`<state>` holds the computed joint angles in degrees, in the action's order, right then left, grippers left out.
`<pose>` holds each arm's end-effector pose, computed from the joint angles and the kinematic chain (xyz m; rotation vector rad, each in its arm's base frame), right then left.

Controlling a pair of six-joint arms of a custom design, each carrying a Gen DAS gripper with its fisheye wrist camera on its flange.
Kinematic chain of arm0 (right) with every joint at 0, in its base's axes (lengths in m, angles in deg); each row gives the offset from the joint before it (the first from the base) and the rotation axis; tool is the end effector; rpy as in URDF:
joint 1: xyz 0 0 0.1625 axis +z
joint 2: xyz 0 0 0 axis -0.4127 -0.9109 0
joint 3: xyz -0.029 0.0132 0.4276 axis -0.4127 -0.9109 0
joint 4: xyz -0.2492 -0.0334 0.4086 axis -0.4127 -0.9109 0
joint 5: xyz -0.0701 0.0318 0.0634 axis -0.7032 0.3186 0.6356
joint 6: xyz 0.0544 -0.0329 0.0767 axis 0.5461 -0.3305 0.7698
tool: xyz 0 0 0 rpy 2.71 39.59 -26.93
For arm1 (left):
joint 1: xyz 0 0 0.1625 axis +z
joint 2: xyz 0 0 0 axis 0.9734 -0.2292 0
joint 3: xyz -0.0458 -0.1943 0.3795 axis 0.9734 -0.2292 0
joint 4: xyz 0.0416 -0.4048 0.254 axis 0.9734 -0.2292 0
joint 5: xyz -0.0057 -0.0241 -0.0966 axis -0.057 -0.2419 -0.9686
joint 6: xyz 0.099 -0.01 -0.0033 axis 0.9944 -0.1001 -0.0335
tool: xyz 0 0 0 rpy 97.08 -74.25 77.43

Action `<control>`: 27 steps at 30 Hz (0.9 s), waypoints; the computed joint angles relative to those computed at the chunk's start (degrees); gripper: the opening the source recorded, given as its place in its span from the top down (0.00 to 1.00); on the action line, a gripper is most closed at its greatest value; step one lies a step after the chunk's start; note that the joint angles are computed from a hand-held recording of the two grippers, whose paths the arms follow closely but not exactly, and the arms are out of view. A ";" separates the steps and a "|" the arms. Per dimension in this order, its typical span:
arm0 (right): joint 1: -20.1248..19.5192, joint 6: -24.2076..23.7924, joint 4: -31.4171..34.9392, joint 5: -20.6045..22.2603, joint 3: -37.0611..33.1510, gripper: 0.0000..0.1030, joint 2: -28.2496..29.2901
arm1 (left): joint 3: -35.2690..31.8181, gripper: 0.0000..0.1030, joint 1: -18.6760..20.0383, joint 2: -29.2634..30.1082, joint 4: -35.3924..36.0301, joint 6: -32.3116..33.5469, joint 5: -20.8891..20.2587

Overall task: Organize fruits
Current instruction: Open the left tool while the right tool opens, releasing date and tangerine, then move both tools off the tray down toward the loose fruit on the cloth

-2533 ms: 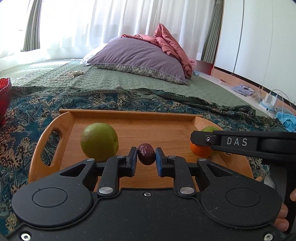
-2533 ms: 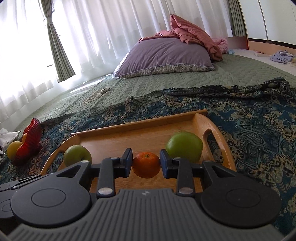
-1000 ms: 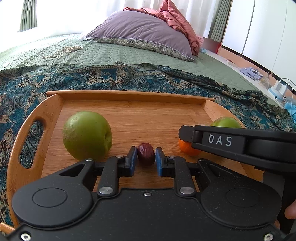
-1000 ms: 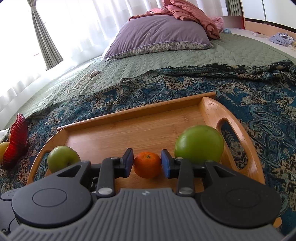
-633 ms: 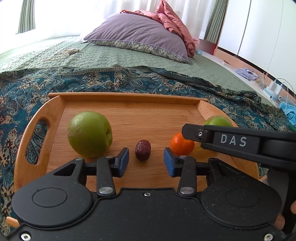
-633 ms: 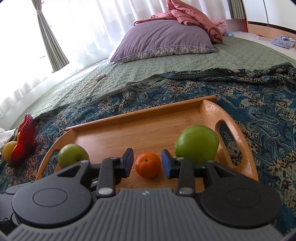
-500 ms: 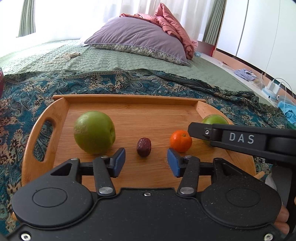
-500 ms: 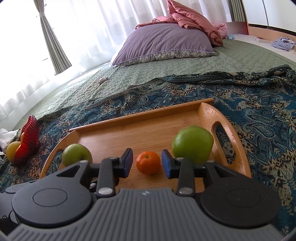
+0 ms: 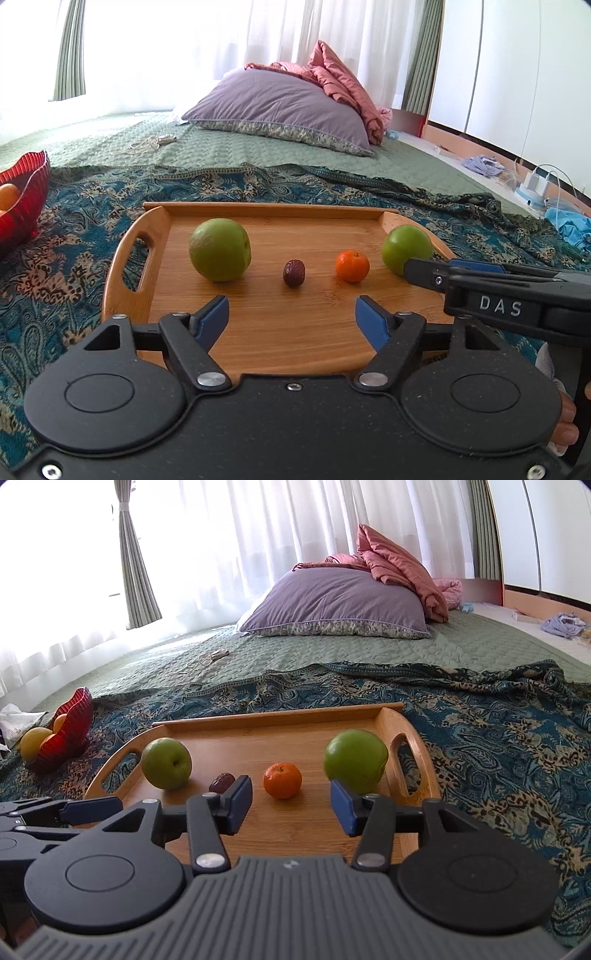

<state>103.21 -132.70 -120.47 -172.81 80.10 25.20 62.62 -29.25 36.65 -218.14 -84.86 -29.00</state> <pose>0.0024 -0.7013 0.2461 0.7482 -2.3743 1.1650 -0.3083 -0.6518 -0.0476 0.4671 2.2187 -1.2015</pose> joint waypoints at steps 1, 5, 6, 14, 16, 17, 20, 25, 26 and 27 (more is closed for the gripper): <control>-0.23 -1.24 -0.87 0.44 0.85 0.34 -0.38 | 0.75 0.26 -0.39 -0.07 -1.08 0.48 0.12; -0.90 -4.90 -4.20 1.50 3.80 0.31 -1.58 | 3.15 0.22 -1.77 -0.15 -4.16 1.57 1.26; -1.11 -5.56 -4.88 1.84 4.41 0.30 -1.84 | 3.74 0.20 -2.08 -0.18 -4.72 1.53 1.59; -3.10 -9.91 -5.91 5.78 9.09 0.22 -4.99 | 8.43 0.11 -4.68 -0.01 -11.70 4.25 4.68; -3.57 -10.99 -6.13 6.58 10.25 0.21 -5.74 | 9.44 0.11 -5.15 -0.16 -12.30 3.79 5.53; -3.76 -11.51 -6.23 6.85 10.71 0.20 -6.01 | 10.11 0.11 -5.34 -0.33 -12.59 3.63 5.87; -4.27 -13.00 -7.04 7.25 12.28 0.19 -6.70 | 11.63 0.11 -5.74 -0.86 -12.27 2.80 6.66; -5.00 -15.90 -9.72 6.65 14.32 0.18 -7.09 | 13.54 0.11 -5.98 -1.76 -10.96 0.15 7.21; -5.10 -16.28 -9.98 6.45 14.60 0.18 -7.15 | 13.87 0.11 -5.93 -1.94 -10.76 -0.28 7.28; -5.24 -16.82 -10.38 6.27 14.92 0.18 -7.17 | 14.20 0.11 -6.01 -2.09 -10.52 -0.72 7.58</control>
